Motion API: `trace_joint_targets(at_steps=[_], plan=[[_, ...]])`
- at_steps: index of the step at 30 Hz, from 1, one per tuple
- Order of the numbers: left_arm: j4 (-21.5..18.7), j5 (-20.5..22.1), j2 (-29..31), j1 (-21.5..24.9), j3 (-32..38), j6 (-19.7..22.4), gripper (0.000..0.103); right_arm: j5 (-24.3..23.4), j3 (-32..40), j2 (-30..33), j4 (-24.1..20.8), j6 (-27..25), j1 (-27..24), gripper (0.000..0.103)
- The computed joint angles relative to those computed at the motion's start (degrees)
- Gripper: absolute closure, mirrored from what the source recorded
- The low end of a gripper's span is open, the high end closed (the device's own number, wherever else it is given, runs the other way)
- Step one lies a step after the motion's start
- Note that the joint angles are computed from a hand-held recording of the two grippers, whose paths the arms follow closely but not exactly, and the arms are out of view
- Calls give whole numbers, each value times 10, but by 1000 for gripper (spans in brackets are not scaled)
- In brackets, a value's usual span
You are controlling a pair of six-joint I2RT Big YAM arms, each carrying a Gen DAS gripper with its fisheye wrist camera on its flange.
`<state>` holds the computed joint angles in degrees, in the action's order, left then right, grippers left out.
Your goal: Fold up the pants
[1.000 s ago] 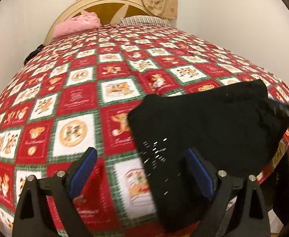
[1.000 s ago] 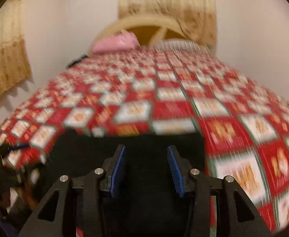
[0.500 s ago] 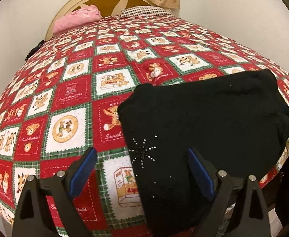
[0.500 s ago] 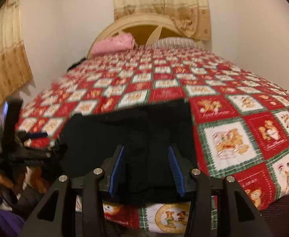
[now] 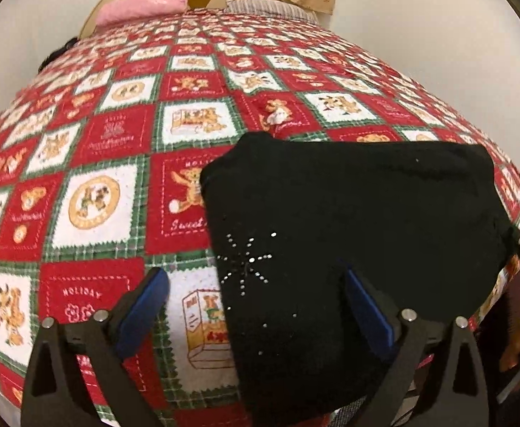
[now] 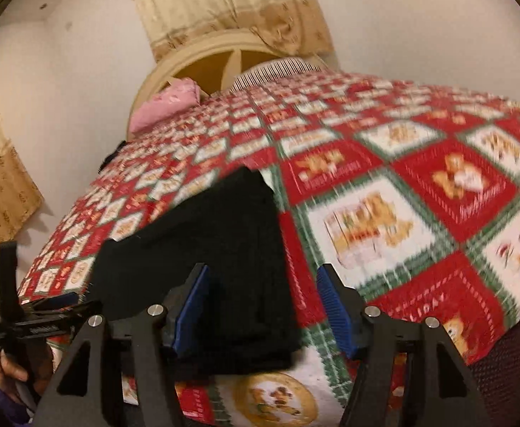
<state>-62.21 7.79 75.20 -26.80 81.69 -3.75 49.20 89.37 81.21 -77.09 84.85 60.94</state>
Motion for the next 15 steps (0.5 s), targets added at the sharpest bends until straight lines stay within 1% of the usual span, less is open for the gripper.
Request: trace_joint_targets(at_steps=[2,6,8,11,14,15], plan=[[3,13,0,6,-4,-11,0,3,-9,-6,13,0,1,39],[14,5,-7,1,-13,-6,0,0,-26,-21,41,4,1,39],[13,7,-9,2,-15,-2,0,1,-32,-27,48,11,2,39],[1,14,-10,10,-12,7,0,37,-23,-31,22,45,13,39],[4,-7,-22,16,-19,15,0,62,-2,-34,-10,44,27,39],[7,-14,-26,19,-21,18,0,65,9,-31,-22,39,33,42]])
